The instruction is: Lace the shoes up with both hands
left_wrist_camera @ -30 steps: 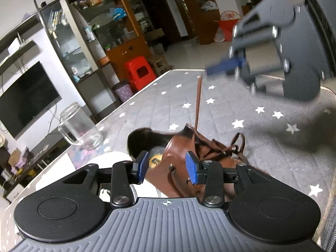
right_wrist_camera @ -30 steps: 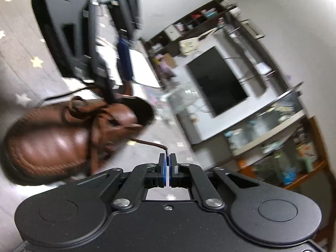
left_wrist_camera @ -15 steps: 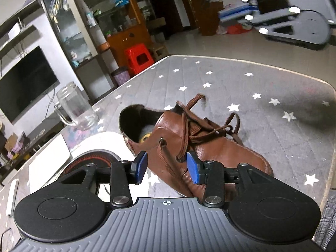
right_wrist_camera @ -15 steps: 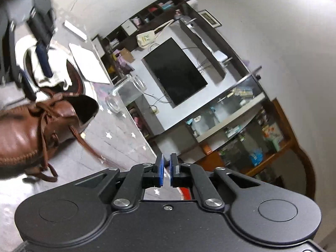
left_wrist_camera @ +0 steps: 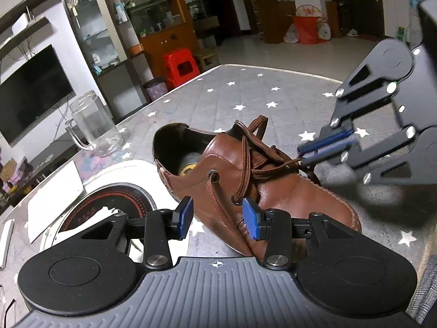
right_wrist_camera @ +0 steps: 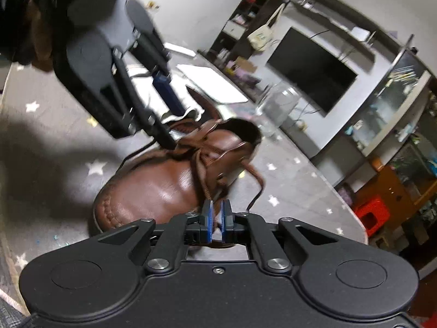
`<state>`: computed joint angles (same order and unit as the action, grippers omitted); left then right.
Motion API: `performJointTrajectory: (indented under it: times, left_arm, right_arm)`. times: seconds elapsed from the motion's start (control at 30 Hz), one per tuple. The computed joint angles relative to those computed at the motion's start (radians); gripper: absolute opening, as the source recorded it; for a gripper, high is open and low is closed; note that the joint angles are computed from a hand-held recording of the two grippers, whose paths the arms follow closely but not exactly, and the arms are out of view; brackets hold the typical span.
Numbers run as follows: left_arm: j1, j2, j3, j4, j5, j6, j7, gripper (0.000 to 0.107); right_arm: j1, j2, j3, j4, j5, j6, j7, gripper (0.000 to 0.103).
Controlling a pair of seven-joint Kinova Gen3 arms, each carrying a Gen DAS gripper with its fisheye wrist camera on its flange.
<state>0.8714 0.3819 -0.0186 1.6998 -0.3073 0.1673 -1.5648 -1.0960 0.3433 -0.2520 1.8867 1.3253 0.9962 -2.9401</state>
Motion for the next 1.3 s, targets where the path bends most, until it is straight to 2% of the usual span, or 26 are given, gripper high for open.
performJointTrajectory:
  times: [0.1,0.27,0.37,0.4,0.5,0.6,0.7,0.8,0.93,0.97,1.0,1.1,1.13,1.27,1.3]
  left_arm:
    - [-0.021,0.001,0.023,0.001,0.011,-0.001,-0.011,0.040]
    - [-0.067,-0.001,0.071,0.003,0.044,0.002,-0.038,0.040]
    - [-0.036,-0.004,0.038,0.006,0.043,-0.001,-0.027,0.040]
    - [-0.028,-0.006,0.030,0.009,0.039,-0.004,-0.024,0.040]
    - [-0.026,-0.014,0.030,0.014,0.034,-0.007,-0.029,0.040]
    - [-0.023,-0.025,0.031,0.020,0.030,-0.017,-0.036,0.040]
    - [-0.021,-0.033,0.036,0.022,0.031,-0.032,-0.044,0.040]
    - [-0.071,-0.034,0.101,0.010,0.048,-0.027,-0.089,0.040]
    - [-0.104,-0.012,0.148,-0.035,0.068,0.003,-0.139,0.040]
    - [-0.114,-0.005,0.162,-0.047,0.075,0.011,-0.153,0.039]
    - [-0.122,0.001,0.173,-0.059,0.081,0.018,-0.166,0.038]
    - [-0.189,0.024,0.248,-0.103,0.123,0.061,-0.230,0.027]
    - [-0.206,0.030,0.267,-0.117,0.139,0.076,-0.251,0.021]
    - [-0.237,0.046,0.292,-0.158,0.187,0.118,-0.313,0.017]
    - [-0.260,0.054,0.316,-0.174,0.206,0.139,-0.340,0.017]
  right_arm:
    - [0.007,0.010,0.004,0.002,0.013,-0.017,-0.002,0.014]
    - [0.024,0.005,0.007,0.010,0.024,-0.056,-0.006,0.015]
    - [0.052,-0.016,-0.001,0.010,-0.005,-0.097,0.015,0.003]
    - [0.044,-0.015,0.004,0.008,-0.003,-0.094,0.018,0.002]
    - [0.024,-0.008,-0.022,0.007,0.042,-0.011,0.005,0.001]
    - [-0.056,-0.010,0.016,0.008,0.079,0.090,-0.007,0.001]
    - [-0.047,-0.018,-0.011,-0.001,0.084,0.158,0.005,0.001]
    - [-0.035,-0.008,-0.013,-0.012,0.052,0.191,0.011,0.002]
    - [-0.028,0.000,-0.013,-0.010,0.018,0.198,-0.013,0.003]
    - [-0.031,-0.002,-0.013,-0.006,0.022,0.199,-0.023,0.008]
    - [-0.032,-0.003,-0.014,-0.002,0.025,0.199,-0.033,0.014]
    - [-0.035,-0.011,-0.018,0.006,0.040,0.196,-0.066,0.016]
    - [-0.035,-0.015,-0.020,0.009,0.046,0.192,-0.080,0.016]
    - [-0.029,-0.025,-0.029,0.016,0.064,0.170,-0.132,0.016]
    - [-0.028,-0.026,-0.030,0.016,0.065,0.167,-0.137,0.016]
